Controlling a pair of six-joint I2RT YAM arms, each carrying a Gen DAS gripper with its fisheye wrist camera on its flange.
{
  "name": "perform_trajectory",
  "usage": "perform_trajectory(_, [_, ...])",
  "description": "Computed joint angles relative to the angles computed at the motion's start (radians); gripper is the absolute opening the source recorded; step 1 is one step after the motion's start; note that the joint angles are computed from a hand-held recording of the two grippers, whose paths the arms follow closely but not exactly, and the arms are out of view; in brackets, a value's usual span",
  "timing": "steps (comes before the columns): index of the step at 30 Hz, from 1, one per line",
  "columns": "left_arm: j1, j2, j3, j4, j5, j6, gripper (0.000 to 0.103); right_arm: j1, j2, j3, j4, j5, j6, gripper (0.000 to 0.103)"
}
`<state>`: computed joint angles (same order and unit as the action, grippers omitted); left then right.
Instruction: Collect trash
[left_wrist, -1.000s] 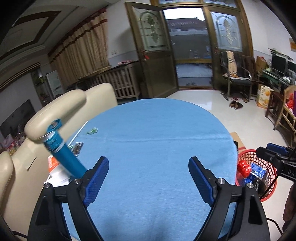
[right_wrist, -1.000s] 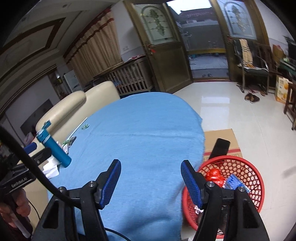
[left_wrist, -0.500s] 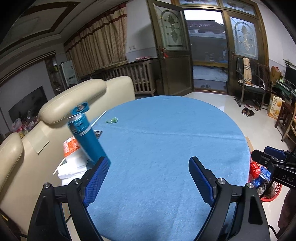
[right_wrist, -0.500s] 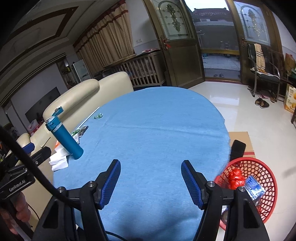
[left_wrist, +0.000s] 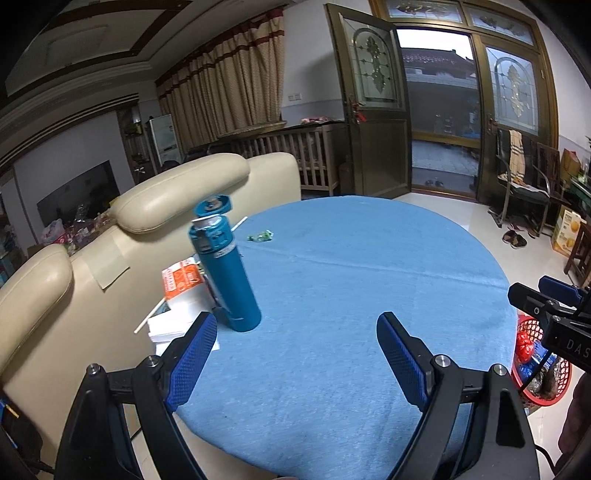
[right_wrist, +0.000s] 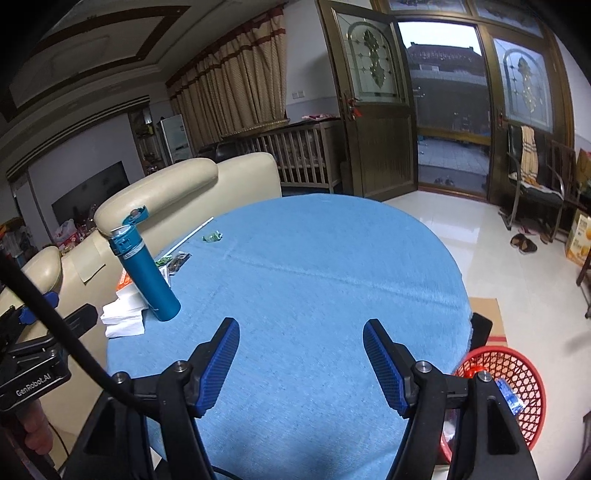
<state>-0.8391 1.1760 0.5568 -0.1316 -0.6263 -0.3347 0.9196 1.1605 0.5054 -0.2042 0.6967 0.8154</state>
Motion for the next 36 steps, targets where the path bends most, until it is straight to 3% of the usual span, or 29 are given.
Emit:
perform_trajectory(16, [0.013,-0.195,-0.055,-0.079,-0.050,0.010,0.089,0.099,0.082,0.102,-0.030,0.081,0.008,0.075])
perform_trajectory(36, [-0.045,-0.231,-0.043,-0.152,-0.117,-0.024,0.090,0.149,0.074,0.104,-0.044,0.125,0.034,0.075])
